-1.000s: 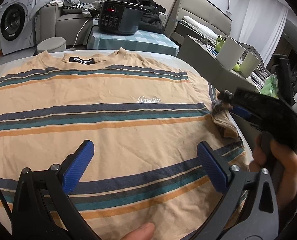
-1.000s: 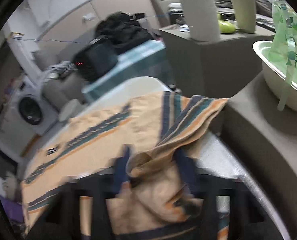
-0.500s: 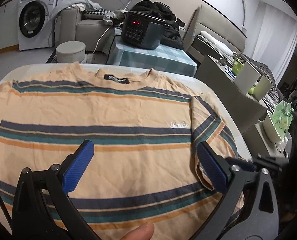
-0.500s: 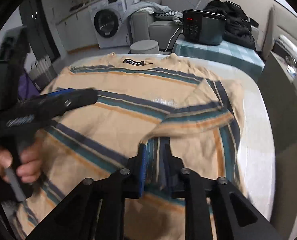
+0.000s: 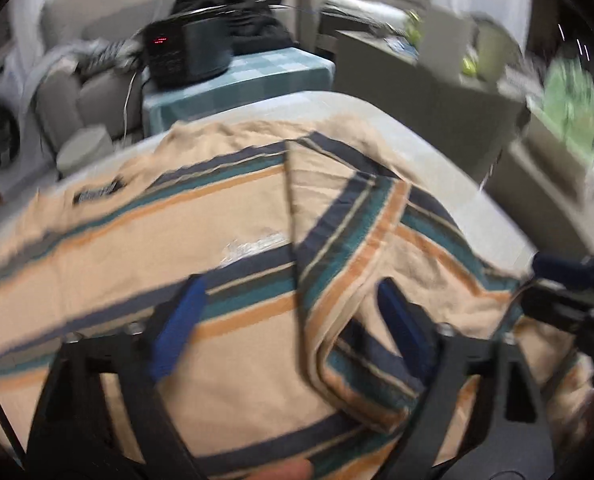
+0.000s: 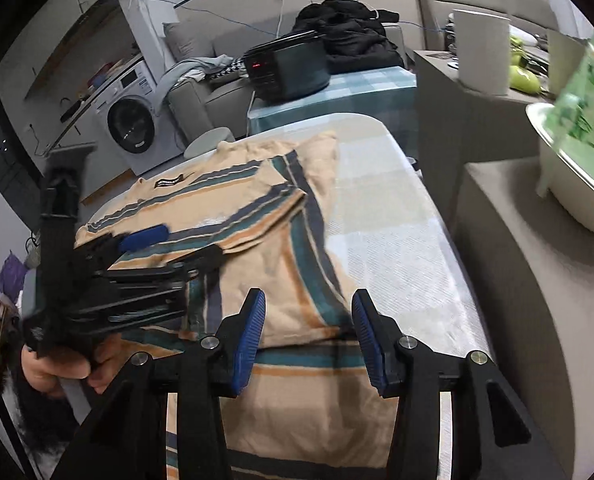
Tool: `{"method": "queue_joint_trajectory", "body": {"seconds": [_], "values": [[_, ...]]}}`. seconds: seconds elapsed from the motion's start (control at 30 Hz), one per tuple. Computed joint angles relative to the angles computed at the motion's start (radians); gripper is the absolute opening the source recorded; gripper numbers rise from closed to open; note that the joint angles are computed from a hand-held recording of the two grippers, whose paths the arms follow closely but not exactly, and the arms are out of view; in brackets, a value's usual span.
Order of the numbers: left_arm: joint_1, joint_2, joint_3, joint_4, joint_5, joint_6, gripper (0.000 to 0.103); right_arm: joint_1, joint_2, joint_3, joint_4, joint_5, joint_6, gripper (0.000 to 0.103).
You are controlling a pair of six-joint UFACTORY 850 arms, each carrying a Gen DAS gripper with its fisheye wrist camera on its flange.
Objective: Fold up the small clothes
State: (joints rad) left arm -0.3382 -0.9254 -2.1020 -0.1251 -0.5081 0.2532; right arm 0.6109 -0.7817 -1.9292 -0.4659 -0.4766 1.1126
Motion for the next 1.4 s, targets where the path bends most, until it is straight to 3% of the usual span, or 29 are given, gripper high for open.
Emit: {"method": "queue_joint_trajectory", "body": {"seconds": [0.1, 0.13, 0.2, 0.23, 0.27, 0.4, 0.53, 0.73, 0.83, 0.87, 1.03, 1.17, 1.4], "values": [[-0.036, -0.053, -0.08, 0.14, -0.039, -0.044, 0.066, 0.001, 0.011, 0.017, 0.008, -0.005, -0.001, 0.046], [-0.041, -0.049, -0.068, 0.126, -0.011, -0.007, 0.06, 0.003, 0.012, 0.019, 0.005, -0.011, 0.002, 0.046], [-0.045, -0.064, -0.096, 0.098, -0.019, 0.058, 0.041, 0.002, 0.013, 0.025, -0.002, -0.02, 0.017, 0.046], [-0.042, -0.081, -0.128, 0.068, -0.041, 0.08, 0.023, 0.0, 0.015, 0.03, 0.005, -0.017, 0.021, 0.046], [-0.035, -0.105, -0.174, 0.048, -0.065, 0.059, 0.016, -0.001, 0.013, 0.029, 0.008, -0.018, 0.027, 0.046], [0.037, -0.169, -0.301, -0.076, -0.111, -0.104, 0.016, 0.003, 0.034, 0.061, -0.025, -0.015, 0.074, 0.046], [0.091, -0.246, -0.438, -0.035, -0.202, -0.339, 0.016, 0.004, 0.049, 0.084, -0.044, -0.001, 0.103, 0.046], [0.127, -0.153, -0.273, -0.266, -0.206, -0.144, 0.025, 0.003, 0.031, 0.059, -0.039, -0.022, 0.095, 0.046], [0.124, -0.147, -0.252, -0.344, -0.235, -0.081, 0.028, -0.005, 0.006, 0.024, 0.027, -0.059, 0.03, 0.046], [0.117, -0.139, -0.235, -0.338, -0.209, -0.076, 0.028, -0.007, 0.0, 0.017, 0.048, -0.073, 0.009, 0.046], [0.096, -0.199, -0.334, -0.322, -0.23, -0.077, 0.025, -0.009, 0.008, 0.042, 0.05, -0.055, -0.01, 0.046], [0.101, -0.249, -0.42, -0.327, -0.268, -0.114, 0.022, -0.023, 0.039, 0.097, -0.045, 0.044, 0.178, 0.044], [0.102, -0.151, -0.272, -0.166, -0.228, -0.204, 0.022, -0.045, -0.088, -0.099, 0.169, 0.024, -0.036, 0.044]]}}
